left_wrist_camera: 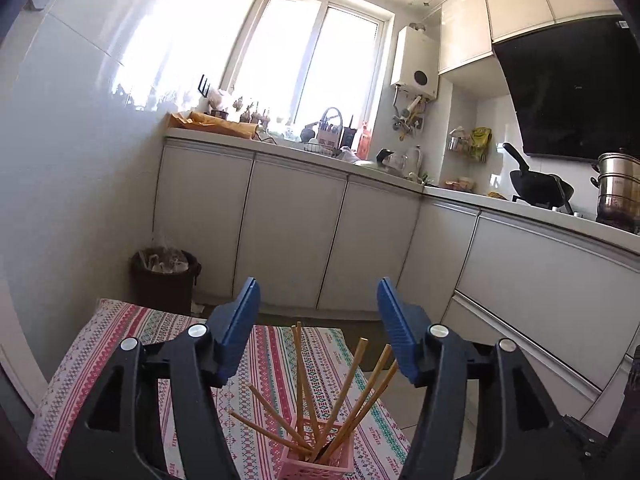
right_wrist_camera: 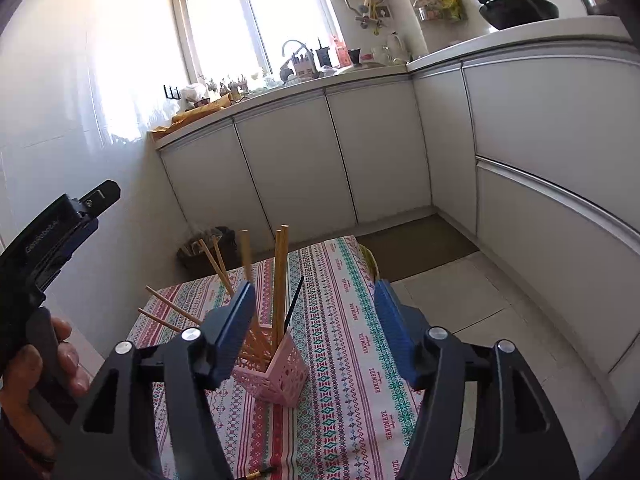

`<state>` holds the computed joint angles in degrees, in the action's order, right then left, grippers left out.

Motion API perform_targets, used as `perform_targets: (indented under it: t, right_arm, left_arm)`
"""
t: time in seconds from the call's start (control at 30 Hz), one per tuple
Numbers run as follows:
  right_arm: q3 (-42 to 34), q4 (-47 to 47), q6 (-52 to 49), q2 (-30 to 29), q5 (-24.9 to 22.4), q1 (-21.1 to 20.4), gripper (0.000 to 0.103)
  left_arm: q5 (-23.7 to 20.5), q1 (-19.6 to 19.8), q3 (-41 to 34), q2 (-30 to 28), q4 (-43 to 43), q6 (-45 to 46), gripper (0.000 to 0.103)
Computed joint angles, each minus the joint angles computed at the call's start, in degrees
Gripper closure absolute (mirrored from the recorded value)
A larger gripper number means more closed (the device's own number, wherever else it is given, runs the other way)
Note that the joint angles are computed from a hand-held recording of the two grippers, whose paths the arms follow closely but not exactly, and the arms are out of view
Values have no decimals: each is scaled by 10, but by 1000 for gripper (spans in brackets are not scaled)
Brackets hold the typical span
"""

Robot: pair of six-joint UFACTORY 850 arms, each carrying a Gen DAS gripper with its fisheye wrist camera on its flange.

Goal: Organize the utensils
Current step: 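Insert both held sticks into the pink holder and open both tools, then grasp the black brush with the left tool and lift it upright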

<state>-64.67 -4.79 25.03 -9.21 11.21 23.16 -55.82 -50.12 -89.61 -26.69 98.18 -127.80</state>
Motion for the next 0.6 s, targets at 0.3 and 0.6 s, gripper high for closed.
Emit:
perform_targets:
  t: [0.3,0.6]
  right_arm:
    - [28,-9,32,25,-12,5,34]
    - [60,124,-115,46,-42,20,7]
  left_arm:
    - [-15,-30,44,30,-31,72,21]
    - [66,-21,64,41,-157,204,7]
